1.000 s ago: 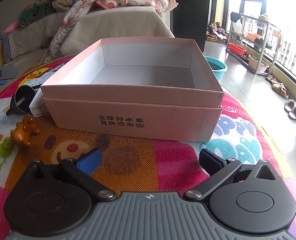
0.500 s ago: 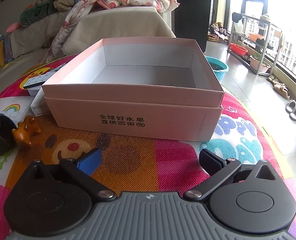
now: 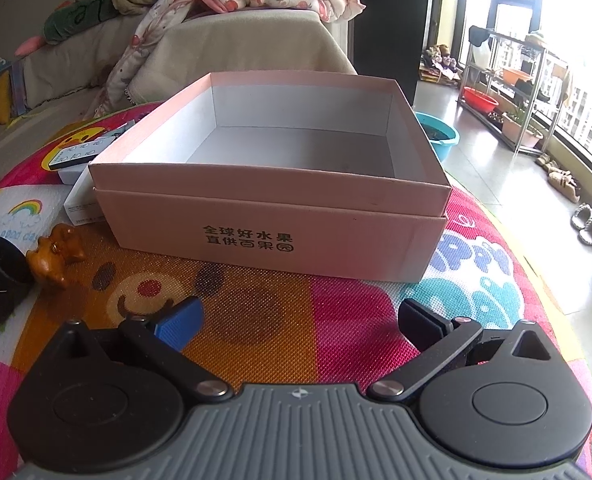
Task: Organize rigid objects
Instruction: 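Grasp the black cone-shaped cup with the left tool, then drop black cup into pink box with left tool while right tool grasps brown dog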
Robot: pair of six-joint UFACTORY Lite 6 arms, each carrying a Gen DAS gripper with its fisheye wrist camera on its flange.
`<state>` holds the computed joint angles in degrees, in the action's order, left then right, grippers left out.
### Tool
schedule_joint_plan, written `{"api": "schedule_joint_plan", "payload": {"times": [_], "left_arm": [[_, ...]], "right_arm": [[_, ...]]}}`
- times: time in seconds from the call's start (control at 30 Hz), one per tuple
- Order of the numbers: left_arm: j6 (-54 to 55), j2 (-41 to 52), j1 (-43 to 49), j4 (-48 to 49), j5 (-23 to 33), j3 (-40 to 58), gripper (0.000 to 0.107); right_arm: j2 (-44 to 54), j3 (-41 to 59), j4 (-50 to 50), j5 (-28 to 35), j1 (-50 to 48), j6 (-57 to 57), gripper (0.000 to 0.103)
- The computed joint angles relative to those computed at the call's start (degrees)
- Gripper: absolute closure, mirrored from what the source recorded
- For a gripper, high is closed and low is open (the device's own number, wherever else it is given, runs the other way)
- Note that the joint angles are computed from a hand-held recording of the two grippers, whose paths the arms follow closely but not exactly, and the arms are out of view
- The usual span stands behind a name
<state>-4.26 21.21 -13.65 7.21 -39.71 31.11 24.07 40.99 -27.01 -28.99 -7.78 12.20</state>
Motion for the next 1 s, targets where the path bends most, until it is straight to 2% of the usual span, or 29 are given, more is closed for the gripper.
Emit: {"api": "schedule_joint_plan", "payload": {"times": [0.1, 0.2, 0.33, 0.43, 0.47, 0.5, 0.53, 0.6, 0.7, 0.83, 1.0], "left_arm": [[8.67, -3.74, -3.73, -11.54, 2.76, -2.43, 0.050], [18.55, -7.69, -7.49, -25.25, 2.52, -6.12, 0.050], [17.49, -10.52, -7.03, -27.19, 2.69, -9.92, 0.050], [14.54, -12.39, -6.13, -25.42, 2.66, -11.92, 0.050], [13.93, -13.10, -6.07, -25.06, 2.98, -12.36, 0.050], [13.44, -13.74, -6.24, -24.76, 3.35, -12.77, 0.050], [13.09, -14.30, -6.53, -24.56, 3.71, -13.11, 0.050], [12.42, -14.94, -7.55, -24.18, 4.44, -13.38, 0.050], [12.25, -15.80, -10.41, -24.73, 5.55, -13.35, 0.050], [12.78, -17.10, -16.15, -26.04, 7.91, -11.67, 0.050], [8.86, -19.87, -20.10, -19.48, 13.62, -3.41, 0.050]], "right_arm": [[-2.74, -2.65, -12.19, -2.58, 0.45, 7.56, 0.021], [-5.85, -5.31, -17.92, -5.89, 4.61, 10.33, 0.030], [-6.60, -4.90, -9.68, -6.92, 15.15, 2.77, 0.042], [-3.22, 1.31, -10.55, -2.95, 19.78, 7.22, 0.050], [-1.64, 4.07, -13.03, -0.98, 20.57, 10.99, 0.058], [-0.52, 6.10, -14.68, 0.75, 21.10, 13.67, 0.072], [0.22, 7.74, -15.99, 2.64, 21.53, 15.86, 0.077], [-2.38, 5.85, -20.74, 2.60, 19.88, 19.97, 0.079], [-10.11, -1.91, -25.55, -0.17, 14.72, 20.06, 0.080], [-20.34, -10.34, -42.03, -3.94, 1.11, 28.26, 0.080], [-29.17, -15.33, -56.98, -10.68, -18.03, 33.13, 0.080]]}}
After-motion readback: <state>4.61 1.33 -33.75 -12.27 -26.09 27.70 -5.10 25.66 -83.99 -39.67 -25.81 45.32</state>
